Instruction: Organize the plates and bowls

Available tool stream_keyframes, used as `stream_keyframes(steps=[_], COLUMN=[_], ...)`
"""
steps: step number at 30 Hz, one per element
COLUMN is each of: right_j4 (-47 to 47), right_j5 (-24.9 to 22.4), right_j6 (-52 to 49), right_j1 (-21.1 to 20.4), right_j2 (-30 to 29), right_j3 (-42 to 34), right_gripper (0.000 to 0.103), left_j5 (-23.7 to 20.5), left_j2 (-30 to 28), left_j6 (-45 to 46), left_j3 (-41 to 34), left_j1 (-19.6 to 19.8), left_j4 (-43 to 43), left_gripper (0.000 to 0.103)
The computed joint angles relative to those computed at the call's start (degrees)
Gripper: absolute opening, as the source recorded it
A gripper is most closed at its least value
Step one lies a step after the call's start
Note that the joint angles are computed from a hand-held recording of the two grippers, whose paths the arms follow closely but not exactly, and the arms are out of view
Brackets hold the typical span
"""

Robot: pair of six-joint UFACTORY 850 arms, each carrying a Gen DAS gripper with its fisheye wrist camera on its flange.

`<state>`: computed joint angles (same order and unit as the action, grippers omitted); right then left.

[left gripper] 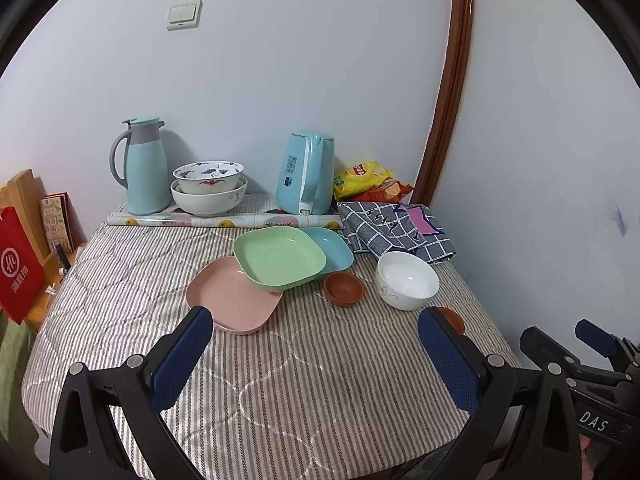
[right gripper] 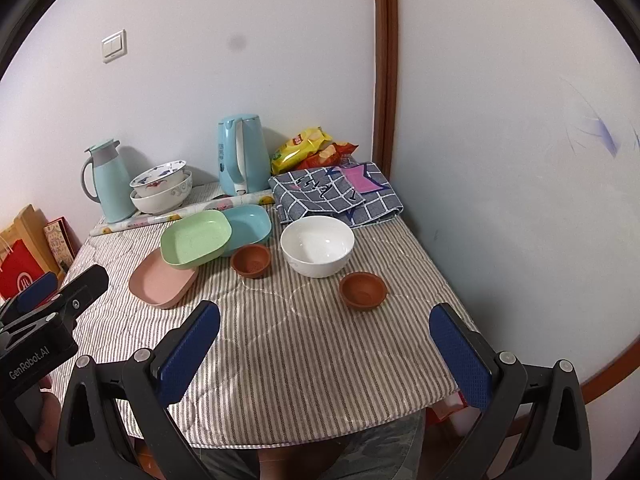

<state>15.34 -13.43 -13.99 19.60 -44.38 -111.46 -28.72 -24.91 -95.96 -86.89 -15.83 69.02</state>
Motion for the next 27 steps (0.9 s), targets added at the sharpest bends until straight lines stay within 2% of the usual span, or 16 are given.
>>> stream_keyframes(steps=[9, 27], right_j4=[0.5, 12.7], right_j5=[0.4, 1.6], right_j6=[-0.4, -11.2], right_j1=[0.2, -0.1], right_j2=[0.2, 1.1], right_j3=[0.3, 1.7], right_gripper=[0.103, 0.103], left_j5=[0.1, 1.1], left_j2=[-0.1, -0.1], left_j6=[-0.1, -0.1], left_j3=[-0.2, -0.3], left_j1=[0.1, 0.5], left_j4=[-0.1, -0.2], left_gripper=[0.103, 0.103])
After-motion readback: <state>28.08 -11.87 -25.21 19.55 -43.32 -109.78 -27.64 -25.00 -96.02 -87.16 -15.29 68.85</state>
